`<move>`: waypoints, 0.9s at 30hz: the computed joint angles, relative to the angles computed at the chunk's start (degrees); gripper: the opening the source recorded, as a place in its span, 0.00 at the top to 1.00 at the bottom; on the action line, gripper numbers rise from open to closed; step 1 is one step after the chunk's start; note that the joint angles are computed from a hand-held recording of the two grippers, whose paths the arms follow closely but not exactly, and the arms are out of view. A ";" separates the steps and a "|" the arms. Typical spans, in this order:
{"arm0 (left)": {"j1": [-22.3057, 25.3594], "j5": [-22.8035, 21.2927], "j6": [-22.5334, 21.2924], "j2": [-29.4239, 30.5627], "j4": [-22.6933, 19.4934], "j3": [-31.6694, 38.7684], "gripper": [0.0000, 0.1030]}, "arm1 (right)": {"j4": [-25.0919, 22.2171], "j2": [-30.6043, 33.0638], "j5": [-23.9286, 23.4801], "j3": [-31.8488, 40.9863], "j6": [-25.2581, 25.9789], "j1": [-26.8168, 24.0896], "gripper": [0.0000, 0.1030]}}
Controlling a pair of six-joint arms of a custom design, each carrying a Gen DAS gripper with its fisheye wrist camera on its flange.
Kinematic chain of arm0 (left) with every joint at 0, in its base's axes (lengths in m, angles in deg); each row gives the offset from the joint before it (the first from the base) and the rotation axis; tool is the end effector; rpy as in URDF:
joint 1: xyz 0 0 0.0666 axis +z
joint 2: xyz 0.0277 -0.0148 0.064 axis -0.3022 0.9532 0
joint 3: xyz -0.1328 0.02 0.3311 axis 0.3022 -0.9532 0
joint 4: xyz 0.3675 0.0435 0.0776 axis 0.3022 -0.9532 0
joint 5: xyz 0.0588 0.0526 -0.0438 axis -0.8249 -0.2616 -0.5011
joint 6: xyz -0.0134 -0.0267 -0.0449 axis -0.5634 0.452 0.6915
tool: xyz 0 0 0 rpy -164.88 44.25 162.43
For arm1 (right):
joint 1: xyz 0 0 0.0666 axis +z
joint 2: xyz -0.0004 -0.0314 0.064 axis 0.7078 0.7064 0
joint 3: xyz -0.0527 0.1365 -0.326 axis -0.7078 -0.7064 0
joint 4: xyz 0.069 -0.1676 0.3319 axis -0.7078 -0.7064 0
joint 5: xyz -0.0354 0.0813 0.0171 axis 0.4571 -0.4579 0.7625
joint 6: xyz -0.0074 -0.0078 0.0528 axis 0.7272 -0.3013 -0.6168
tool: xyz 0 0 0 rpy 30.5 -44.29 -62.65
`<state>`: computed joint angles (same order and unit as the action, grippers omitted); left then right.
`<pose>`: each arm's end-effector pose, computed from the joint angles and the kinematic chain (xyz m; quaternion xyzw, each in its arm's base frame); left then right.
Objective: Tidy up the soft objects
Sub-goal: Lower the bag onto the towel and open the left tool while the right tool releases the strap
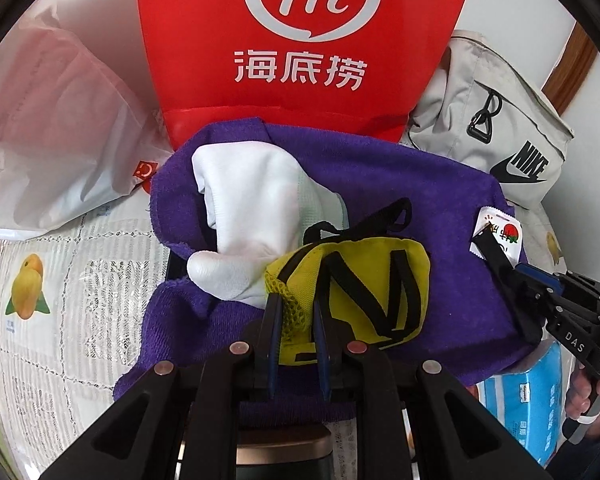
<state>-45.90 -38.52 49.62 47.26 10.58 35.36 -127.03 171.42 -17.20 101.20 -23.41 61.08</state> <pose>0.5350 -0.2877 0.3487 0.0791 0.9654 -0.0865 0.2331 0.5128 0.1465 0.3352 -0.0471 0.9590 0.0605 0.2727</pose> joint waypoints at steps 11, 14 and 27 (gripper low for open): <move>-0.93 -1.38 0.79 0.90 -0.29 1.20 0.54 | 0.77 -4.03 2.63 -2.83 -0.02 0.84 0.61; -1.21 -1.53 0.78 0.10 -0.06 0.75 0.53 | 1.30 -6.15 2.86 -4.23 -0.32 1.29 0.60; -3.21 -5.31 1.92 -6.82 0.01 -4.08 0.41 | 2.67 -16.60 5.33 -9.91 -3.69 4.13 0.41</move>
<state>-49.10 -43.83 51.54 40.43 10.59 31.28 -124.36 154.81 -11.87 91.30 -27.10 65.21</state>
